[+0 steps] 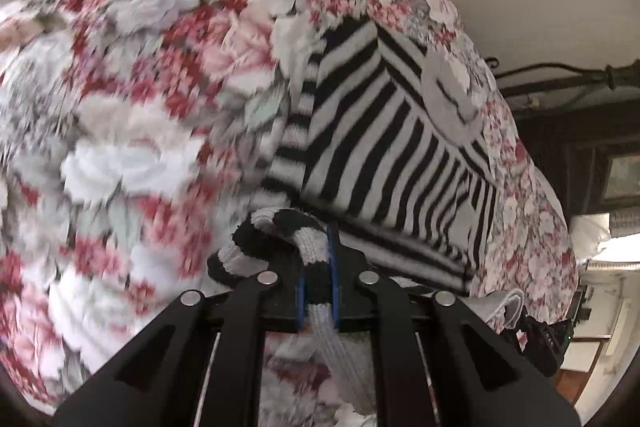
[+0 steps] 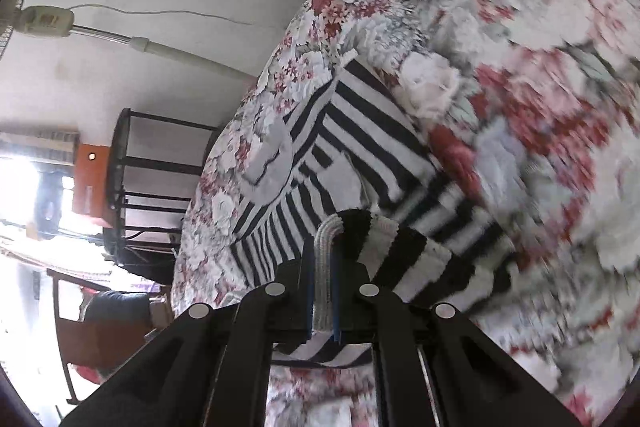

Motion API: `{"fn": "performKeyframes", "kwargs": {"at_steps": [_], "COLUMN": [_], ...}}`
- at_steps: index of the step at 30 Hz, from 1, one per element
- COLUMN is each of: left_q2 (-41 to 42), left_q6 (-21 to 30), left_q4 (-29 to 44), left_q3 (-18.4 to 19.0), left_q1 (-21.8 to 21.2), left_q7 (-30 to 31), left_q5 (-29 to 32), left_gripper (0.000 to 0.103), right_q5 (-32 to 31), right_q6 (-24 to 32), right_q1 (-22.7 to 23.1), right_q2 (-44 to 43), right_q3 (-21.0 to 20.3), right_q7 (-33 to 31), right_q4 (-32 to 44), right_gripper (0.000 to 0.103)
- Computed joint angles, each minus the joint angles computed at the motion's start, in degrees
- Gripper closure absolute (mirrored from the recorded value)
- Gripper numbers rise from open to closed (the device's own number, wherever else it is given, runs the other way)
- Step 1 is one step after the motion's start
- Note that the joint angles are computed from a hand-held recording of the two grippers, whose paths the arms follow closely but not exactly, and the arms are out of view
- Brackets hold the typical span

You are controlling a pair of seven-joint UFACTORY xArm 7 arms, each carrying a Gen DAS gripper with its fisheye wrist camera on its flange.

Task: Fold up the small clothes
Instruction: 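Lift the hem with both grippers and fold it toward the collar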

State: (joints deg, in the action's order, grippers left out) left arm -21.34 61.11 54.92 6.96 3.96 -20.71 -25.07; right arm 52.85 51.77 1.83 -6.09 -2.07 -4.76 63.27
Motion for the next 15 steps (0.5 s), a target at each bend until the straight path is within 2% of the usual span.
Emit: {"fn": "performKeyframes", "kwargs": {"at_steps": [6, 15], "left_q2": [7.41, 16.55], "left_q6": [-3.2, -6.48], "left_q4": [6.08, 15.27], "left_q3": [0.1, -0.95], "left_q1": [0.14, 1.35], "left_q7": [0.92, 3.48], "left_q5": [-1.41, -5.09], "left_gripper": [0.095, 0.095], "right_q5": [-2.25, 0.66], "right_q6": [-4.04, -5.8], "right_q1": [0.7, -2.39], "right_q2": [7.94, 18.95], "right_q3": [2.52, 6.08], "right_q7": [1.28, 2.14], "right_q4": [7.08, 17.58], "right_gripper": [0.096, 0.096]}}
